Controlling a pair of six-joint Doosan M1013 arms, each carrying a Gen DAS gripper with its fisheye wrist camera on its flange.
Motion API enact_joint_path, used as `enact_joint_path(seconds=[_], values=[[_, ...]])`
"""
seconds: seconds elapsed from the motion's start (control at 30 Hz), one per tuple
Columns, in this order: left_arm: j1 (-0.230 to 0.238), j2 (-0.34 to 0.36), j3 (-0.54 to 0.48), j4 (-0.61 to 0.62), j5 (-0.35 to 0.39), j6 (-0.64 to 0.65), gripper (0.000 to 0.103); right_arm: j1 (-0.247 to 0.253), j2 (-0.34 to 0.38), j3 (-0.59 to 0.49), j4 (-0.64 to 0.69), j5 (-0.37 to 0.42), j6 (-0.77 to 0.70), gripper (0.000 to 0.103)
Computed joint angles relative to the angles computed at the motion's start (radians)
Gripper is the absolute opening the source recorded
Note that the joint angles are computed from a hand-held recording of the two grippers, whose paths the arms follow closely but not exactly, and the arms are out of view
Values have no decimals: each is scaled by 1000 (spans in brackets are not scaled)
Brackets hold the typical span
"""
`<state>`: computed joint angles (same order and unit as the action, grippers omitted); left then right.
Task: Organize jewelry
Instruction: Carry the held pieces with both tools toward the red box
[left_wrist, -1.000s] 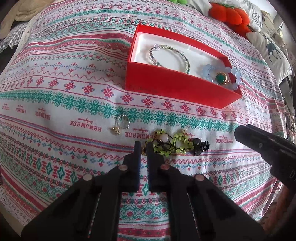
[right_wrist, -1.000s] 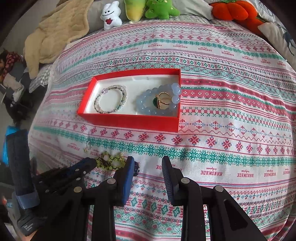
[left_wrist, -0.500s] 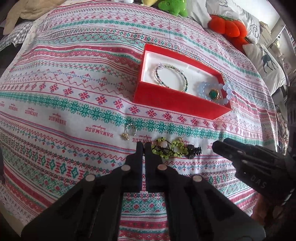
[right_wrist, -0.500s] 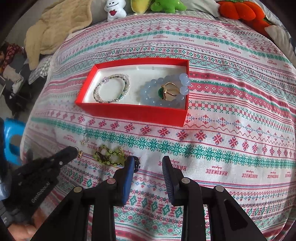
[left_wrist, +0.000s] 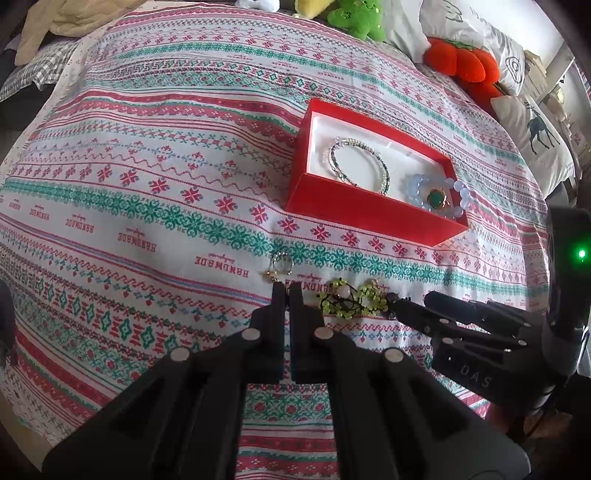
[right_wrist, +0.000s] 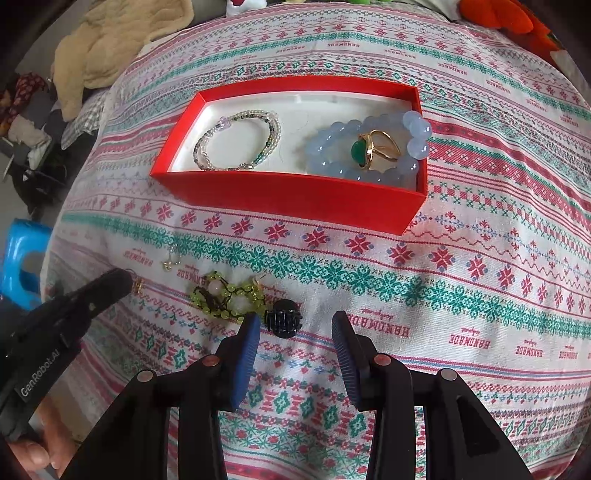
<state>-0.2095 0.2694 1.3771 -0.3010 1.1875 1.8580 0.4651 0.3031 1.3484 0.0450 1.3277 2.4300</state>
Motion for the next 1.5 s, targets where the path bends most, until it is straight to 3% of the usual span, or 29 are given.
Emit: enact_joint_path(seconds=[0.13,0.2,0.5,0.8,1.1,1.33,1.5], values=[[1,0,0,3,-2,1,2,4,13,-4,-4,11,-13,39],[2,-2,1,2,-5,-1,2,4,17,-9,-1,9,-26,23],[19,0,-13,-41,-7,0,2,3,8,-33,-34,6,-24,24],[31,5,-26,-84,-11,4,2,-22,-42,0,-73,-50,36,24],[30,21,-50,-150,-30,-4,2,-37,-91,34,-150,-170,164,24],[-2,40,-70,-161,-55,-26,2,-57,-125,95,-162,-285,284,24],[-21,56,-86,-165,-65,-39,2,-65,-119,102,-155,-317,291,24]])
